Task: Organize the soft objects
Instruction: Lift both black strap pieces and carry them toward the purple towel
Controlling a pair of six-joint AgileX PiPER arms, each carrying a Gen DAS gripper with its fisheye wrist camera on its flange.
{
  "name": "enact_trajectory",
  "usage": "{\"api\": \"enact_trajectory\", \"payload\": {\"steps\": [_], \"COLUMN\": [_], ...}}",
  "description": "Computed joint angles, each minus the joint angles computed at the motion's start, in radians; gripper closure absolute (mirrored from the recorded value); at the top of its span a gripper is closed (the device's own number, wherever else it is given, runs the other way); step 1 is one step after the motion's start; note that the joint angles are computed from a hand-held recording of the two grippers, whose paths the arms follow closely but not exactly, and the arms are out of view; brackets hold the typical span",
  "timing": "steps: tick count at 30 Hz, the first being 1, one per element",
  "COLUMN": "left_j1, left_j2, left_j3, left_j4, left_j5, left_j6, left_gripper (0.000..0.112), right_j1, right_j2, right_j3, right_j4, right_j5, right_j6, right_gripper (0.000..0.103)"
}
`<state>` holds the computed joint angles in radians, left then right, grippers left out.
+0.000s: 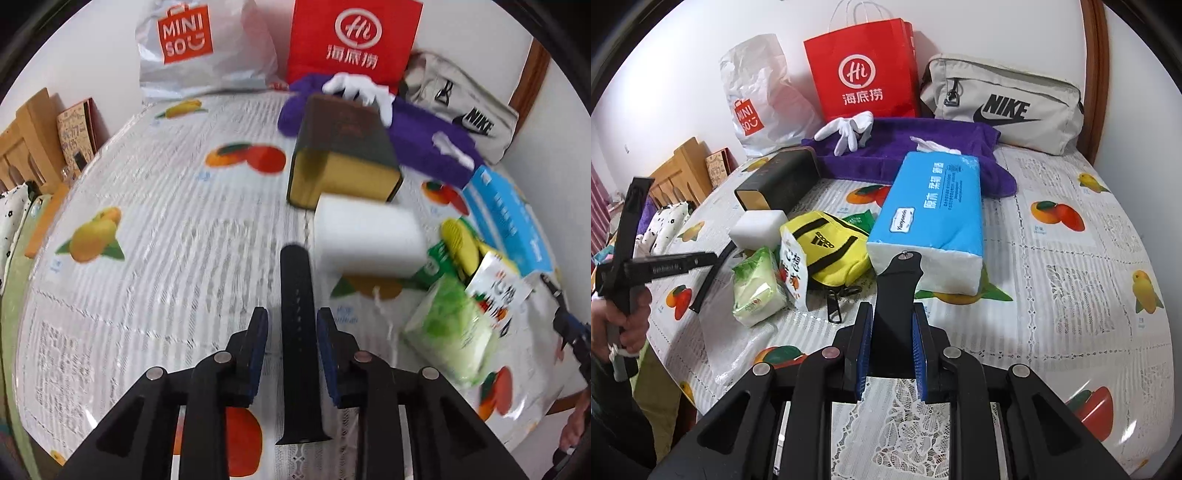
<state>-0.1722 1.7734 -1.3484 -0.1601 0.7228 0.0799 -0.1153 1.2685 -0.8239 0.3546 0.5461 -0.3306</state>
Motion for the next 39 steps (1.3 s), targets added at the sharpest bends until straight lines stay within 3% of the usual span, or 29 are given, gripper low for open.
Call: {"api": "enact_trajectory", "payload": {"steps": [6,7,8,9,25,30,39], "left_j1": [-0.028,-0.043,-0.056,-0.058,0.004,0.016,0.051], "left_j2": [-0.002,-0.003,-0.008,-0.011,-0.019,-0.046,-0.088], "left_j3": [0.036,0.042,0.052,0.055,0.053,0.058,0.032], "left_j4": [0.029,0.068,0.101,0.095,-0.088,-0.049,-0.102], "left_j5": [-0.069,-0.080,-0.095,-0.094,-0.067,-0.060,-0.025], "left_j6": [0.005,-0.020,-0.029,-0.019,0.096,0.062,0.092], "left_gripper": [0.072,0.077,0.090,0.092,0.093,0.093,0.093], "right_j1": [-0.001,0.000,0.001,0.002,0.014,0.029,0.034], "right_j2": [0.021,0.023,0.027,0.031,0.073,0.037,-0.008], "right_j3": [0.013,0.015,0.015,0.016,-0.001,-0.007,-0.035], "right_j4": [-0.001,-0.001,0.001,0.004,0.038,0.039,0.038], "right_j5": [-0.009,-0.010,-0.011,-0.013,0.000,0.023,0.059], "right_j6": [0.001,0.003,0.003,0.000,-0.031,-0.043,-0.034], "right_gripper": [0.082,0.083,0.083,0.083,0.083,0.083,0.083]}}
